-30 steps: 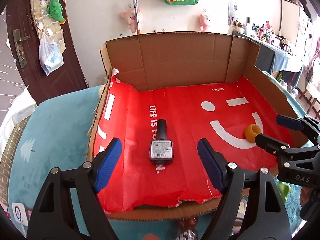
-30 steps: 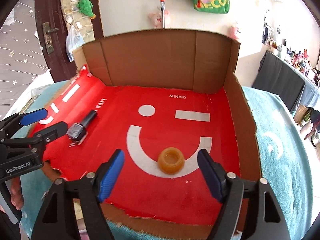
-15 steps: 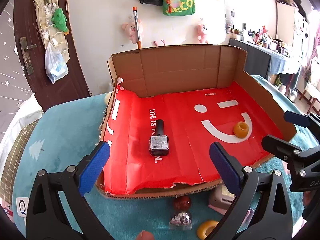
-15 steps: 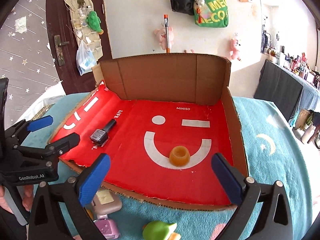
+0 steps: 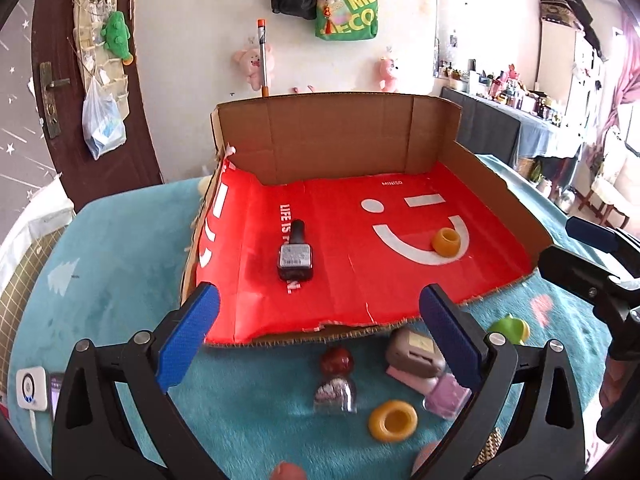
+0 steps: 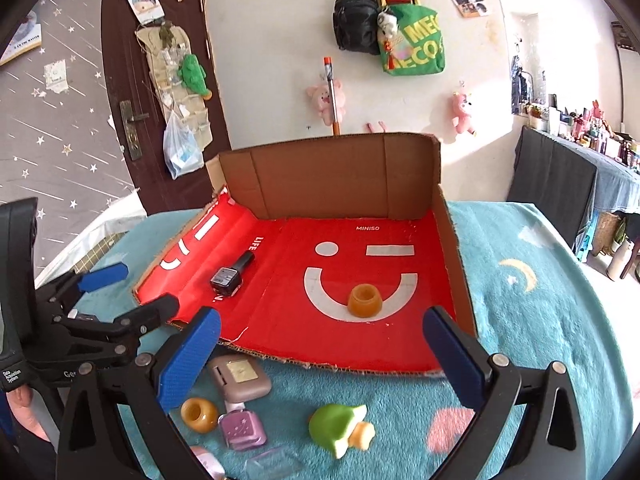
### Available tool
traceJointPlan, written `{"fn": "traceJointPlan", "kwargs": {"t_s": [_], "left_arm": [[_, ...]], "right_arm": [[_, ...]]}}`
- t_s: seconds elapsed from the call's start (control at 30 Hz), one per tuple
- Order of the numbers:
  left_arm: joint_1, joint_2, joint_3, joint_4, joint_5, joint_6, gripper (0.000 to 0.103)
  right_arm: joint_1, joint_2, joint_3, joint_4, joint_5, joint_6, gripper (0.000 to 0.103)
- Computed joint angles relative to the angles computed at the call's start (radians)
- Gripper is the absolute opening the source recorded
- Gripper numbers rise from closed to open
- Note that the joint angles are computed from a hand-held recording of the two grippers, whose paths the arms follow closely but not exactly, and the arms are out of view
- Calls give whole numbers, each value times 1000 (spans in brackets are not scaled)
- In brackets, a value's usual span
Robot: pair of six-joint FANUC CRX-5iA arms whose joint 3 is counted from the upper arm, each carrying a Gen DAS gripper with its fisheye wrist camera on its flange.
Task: Organize rigid objects
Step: 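Withdraw both open tools from the box back toward the remaining objects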
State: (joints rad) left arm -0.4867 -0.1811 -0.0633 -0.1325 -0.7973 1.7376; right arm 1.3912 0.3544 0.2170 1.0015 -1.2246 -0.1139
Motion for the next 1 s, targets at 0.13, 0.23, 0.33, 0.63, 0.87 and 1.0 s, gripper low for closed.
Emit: {"fn": "traceJointPlan", "kwargs": {"t_s": [0.13, 0.23, 0.33, 0.63, 0.87, 1.0], "left_arm": [[-16, -31, -26, -27, -1, 27, 102], [-51, -45, -22, -100, -17, 83, 102], [-74, -70, -32, -142, -19, 120, 102], [-86, -112, -65, -113, -30, 107, 102], [-113, -141, -88, -146, -46, 146, 102], [-99, -159, -116, -107, -38, 126, 102]], "right_arm": [[21, 1, -7, 9, -10, -16, 103], [35, 3, -8, 13, -19, -22, 103], [47, -3, -22, 16, -17, -48, 103], [90, -11, -42, 31, -57, -115, 103], [111, -8, -46, 10, -76, -120, 103], [121, -9, -54, -7, -77, -134, 103]]}}
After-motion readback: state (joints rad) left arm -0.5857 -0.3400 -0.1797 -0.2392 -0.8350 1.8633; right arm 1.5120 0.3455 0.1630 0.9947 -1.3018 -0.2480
